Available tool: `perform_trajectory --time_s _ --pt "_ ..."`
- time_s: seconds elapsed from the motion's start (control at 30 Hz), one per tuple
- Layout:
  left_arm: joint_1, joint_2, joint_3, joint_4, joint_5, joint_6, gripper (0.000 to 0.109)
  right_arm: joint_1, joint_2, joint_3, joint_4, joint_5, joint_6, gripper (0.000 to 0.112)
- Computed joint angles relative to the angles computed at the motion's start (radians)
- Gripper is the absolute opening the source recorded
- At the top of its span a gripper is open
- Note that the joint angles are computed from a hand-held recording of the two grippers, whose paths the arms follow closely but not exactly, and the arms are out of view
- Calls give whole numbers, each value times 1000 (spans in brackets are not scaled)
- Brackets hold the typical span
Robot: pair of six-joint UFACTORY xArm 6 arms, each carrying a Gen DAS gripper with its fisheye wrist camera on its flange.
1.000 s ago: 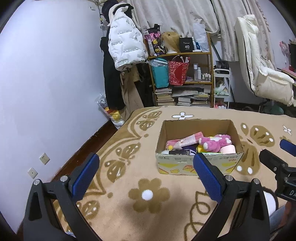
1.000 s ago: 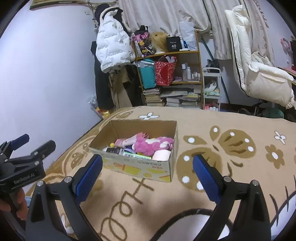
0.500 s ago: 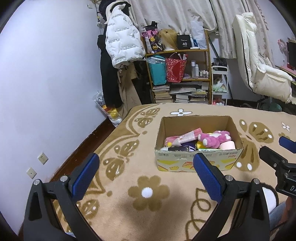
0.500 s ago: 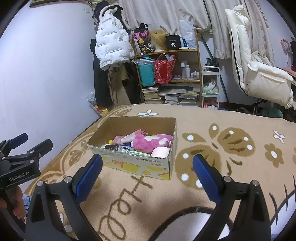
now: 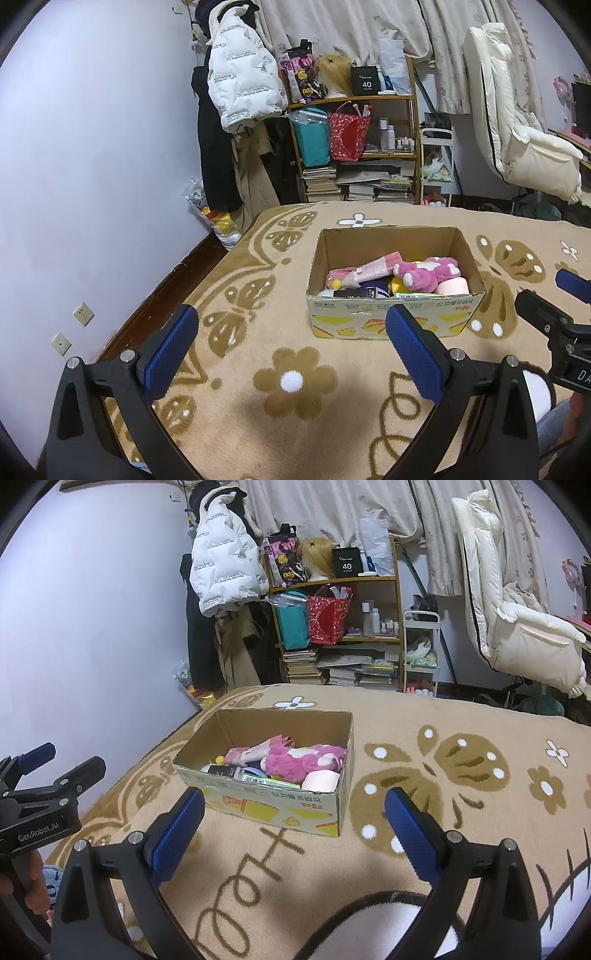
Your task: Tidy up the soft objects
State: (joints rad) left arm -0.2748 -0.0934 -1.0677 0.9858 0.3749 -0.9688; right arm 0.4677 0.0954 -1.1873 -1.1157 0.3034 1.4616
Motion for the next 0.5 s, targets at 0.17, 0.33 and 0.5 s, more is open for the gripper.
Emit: perform_trajectory --time_s 0.17,0.33,0.5 --pt "-10 4 -3 7 9 -5 101 1 0 -1 2 2 -2 102" --pt "-13 5 -2 3 10 -2 101 1 1 -2 2 2 0 102" --pt "-16 8 -1 -1 13 2 101 0 0 -1 6 1 -6 102"
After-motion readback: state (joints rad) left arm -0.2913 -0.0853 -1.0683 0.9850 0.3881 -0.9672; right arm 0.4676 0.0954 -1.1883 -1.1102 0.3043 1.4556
